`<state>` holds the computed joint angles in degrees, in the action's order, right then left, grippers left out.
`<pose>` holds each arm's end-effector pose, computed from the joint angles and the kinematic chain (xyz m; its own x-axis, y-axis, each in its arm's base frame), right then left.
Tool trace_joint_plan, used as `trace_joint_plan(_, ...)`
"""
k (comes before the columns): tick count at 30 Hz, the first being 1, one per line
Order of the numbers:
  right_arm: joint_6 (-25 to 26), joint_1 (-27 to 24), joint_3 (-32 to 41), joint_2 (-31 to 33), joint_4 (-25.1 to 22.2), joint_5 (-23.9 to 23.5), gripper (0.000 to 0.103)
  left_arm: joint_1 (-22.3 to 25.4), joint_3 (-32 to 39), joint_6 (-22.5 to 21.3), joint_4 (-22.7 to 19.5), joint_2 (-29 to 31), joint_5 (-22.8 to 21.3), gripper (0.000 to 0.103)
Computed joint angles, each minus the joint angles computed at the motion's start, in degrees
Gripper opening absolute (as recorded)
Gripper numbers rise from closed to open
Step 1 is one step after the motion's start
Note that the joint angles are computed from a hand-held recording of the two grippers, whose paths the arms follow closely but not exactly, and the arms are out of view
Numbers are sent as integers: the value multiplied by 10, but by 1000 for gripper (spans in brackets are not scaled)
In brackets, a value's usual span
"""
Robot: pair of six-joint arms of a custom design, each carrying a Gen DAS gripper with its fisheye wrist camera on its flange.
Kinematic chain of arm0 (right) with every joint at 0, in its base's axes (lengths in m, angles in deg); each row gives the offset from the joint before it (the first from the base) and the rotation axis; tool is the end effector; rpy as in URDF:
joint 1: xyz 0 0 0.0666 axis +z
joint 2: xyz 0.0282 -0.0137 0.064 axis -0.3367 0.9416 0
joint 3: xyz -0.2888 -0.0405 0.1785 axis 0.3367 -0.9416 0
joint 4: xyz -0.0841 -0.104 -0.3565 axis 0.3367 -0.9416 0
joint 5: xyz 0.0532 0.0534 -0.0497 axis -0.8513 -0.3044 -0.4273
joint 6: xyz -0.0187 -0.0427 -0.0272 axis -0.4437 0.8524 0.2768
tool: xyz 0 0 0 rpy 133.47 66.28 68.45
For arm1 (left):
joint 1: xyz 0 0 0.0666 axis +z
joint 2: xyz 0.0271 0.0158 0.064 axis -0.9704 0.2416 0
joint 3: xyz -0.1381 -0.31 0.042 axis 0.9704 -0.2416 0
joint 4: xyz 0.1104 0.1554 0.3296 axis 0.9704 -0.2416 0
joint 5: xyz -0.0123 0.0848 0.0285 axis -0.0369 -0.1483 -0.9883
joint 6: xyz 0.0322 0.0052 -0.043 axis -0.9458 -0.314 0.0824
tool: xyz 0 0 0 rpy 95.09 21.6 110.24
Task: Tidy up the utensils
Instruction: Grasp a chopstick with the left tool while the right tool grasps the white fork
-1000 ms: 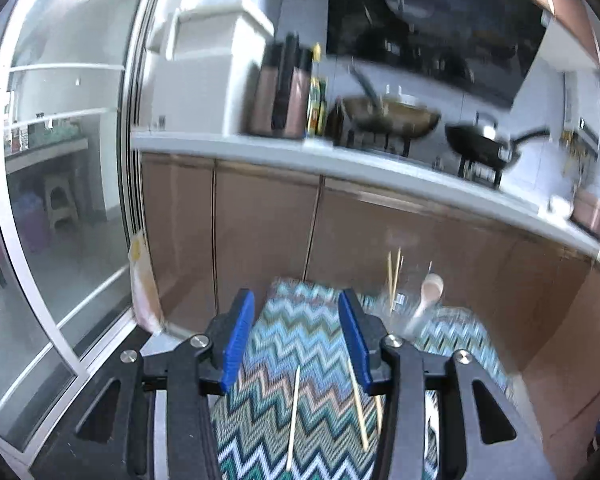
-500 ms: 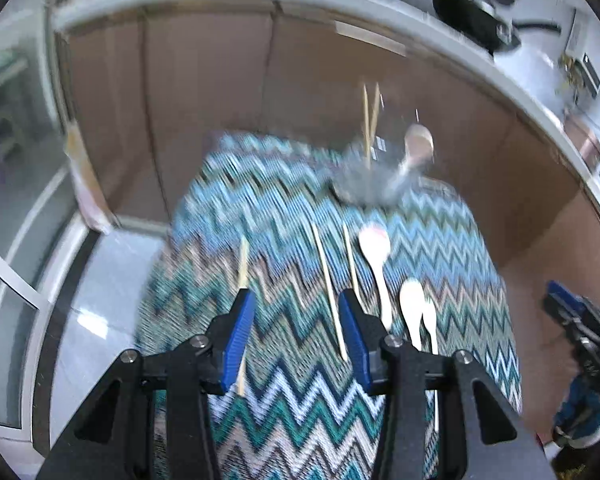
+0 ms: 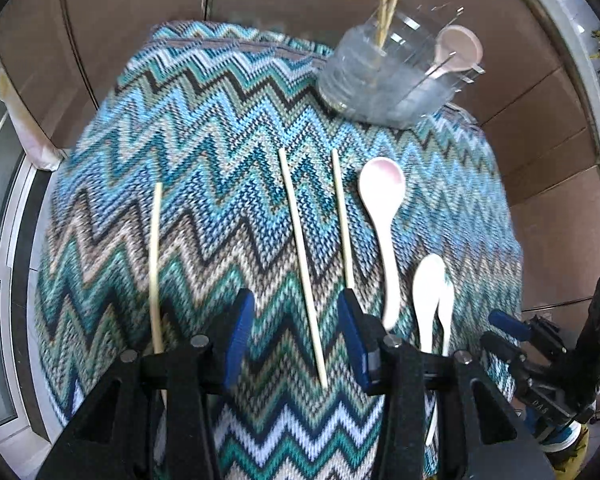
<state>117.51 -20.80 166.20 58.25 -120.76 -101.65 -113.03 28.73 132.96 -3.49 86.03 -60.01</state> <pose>0.4205 0.0088 0.3660 -0.7347 -0.5001 -0.4584 -0.6489 0.7152 0.2598 0.3615 -0.2711 0.3928 -0.8998 -0.3734 -0.2255 -0.3106 0.9114 -0.2699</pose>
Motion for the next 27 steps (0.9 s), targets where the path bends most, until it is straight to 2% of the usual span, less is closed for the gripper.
trace_joint_plan(7, 3, 26, 27, 47, -14, 27, 35, 28, 47, -30, -17, 63, 23, 41)
trace_joint_plan(11, 7, 42, 40, 68, -24, 55, 40, 36, 73, -44, -30, 93, 32, 41)
trace_joint_plan(20, 5, 62, 65, 104, -38, 74, 41, 45, 107, -59, -47, 137, 53, 41)
trace_joint_plan(24, 7, 70, 86, 123, -54, 85, 33, 46, 130, -68, -60, 159, 60, 41)
trace_joint_plan(27, 1, 75, 104, 139, -65, 93, 27, 46, 151, -73, -78, 178, 60, 34)
